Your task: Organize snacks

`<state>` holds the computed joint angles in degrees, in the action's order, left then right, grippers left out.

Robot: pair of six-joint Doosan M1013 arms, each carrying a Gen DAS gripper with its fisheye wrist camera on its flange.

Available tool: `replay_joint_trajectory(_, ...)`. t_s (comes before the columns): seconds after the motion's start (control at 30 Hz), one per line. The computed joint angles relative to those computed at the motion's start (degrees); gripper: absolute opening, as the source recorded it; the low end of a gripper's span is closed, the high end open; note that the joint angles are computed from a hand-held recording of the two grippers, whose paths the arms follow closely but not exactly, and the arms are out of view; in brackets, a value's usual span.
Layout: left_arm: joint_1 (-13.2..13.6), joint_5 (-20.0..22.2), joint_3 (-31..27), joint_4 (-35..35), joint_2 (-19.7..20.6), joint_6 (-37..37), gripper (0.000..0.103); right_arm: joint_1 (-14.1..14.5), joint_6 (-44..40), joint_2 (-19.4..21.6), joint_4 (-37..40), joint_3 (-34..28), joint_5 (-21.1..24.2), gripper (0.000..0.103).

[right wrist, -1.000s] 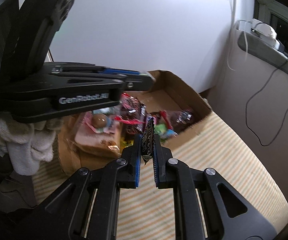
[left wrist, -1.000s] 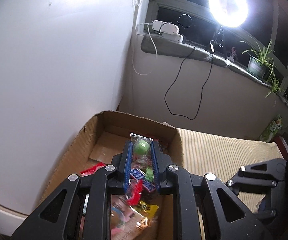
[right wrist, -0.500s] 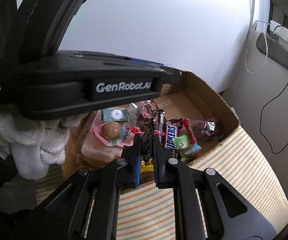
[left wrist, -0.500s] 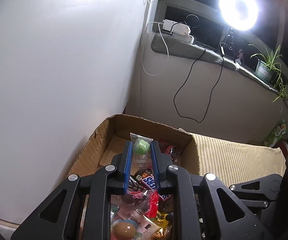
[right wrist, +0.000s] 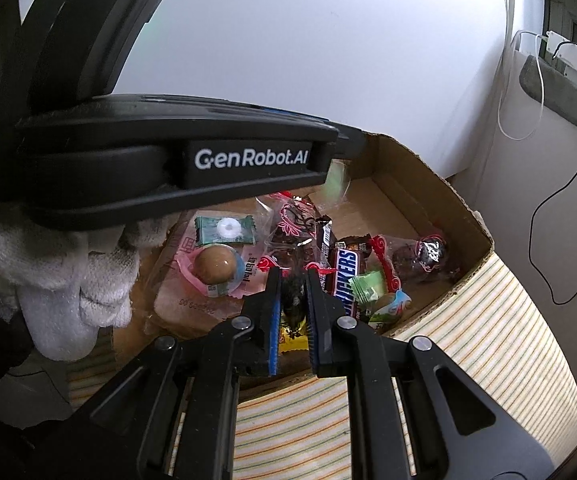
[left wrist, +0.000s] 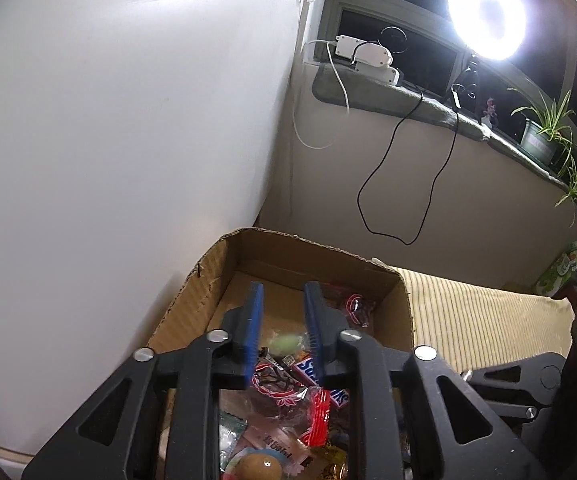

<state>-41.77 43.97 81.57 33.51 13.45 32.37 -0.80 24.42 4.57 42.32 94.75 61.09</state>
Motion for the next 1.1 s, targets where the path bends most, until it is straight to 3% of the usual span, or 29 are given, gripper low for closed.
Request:
replay_joint_trajectory(0.07, 0.0, -0.1, 0.1, 0.1, -0.1, -0.2, 0.028, 0.0, -0.3, -0.1, 0.1, 0.1, -0.7, 0.032)
replay_joint_trajectory(0.1, -0.1, 0.0, 0.1, 0.2, -0.1, -0.3, 0.028, -0.1, -0.6, -0.3, 0.5, 0.3, -1.1, 0.047)
replay_joint_trajectory(0.13, -0.1, 0.2, 0.2, 0.4, -0.2, -0.4, 0.028, -0.3, -1.1, -0.5, 1.1, 0.5, -1.3, 0.053)
replay_joint_trajectory(0.27, -0.5, 0.5, 0.4, 1.3, -0.6, -1.2, 0.028, -0.8, -1.3, -1.0, 1.4, 0.8, -1.3, 0.054)
replay_joint_trajectory(0.33, -0.9, 0.8, 0.8, 2.2, -1.1, -2.0, 0.028, -1.1, -1.5, -1.4, 1.6, 1.1, -1.6, 0.059)
replay_joint_trajectory(0.4, -1.3, 0.9, 1.2, 3.1, -1.5, -3.0, 0.036, -1.4, -1.4, -2.1, 1.9, 1.5, -1.7, 0.064)
replay_joint_trajectory(0.5, -2.2, 1.2, 2.3, 5.5, -2.5, -5.5, 0.037, -1.7, -2.0, -3.5, 2.1, 2.6, -2.1, 0.068)
replay_joint_trajectory(0.57, -3.1, 1.7, 3.1, 7.4, -3.4, -7.5, 0.039, -2.3, -2.7, -4.3, 2.4, 3.3, -2.3, 0.07)
replay_joint_trajectory(0.7, -4.9, 3.1, 4.6, 11.4, -4.9, -11.9, 0.055, -3.7, -3.9, -6.0, 3.9, 4.8, -2.4, 0.077)
replay_joint_trajectory(1.1, -12.1, 9.9, 7.4, 20.1, -7.5, -18.8, 0.071, -10.0, -1.2, -9.8, 7.2, 7.7, -2.7, 0.096)
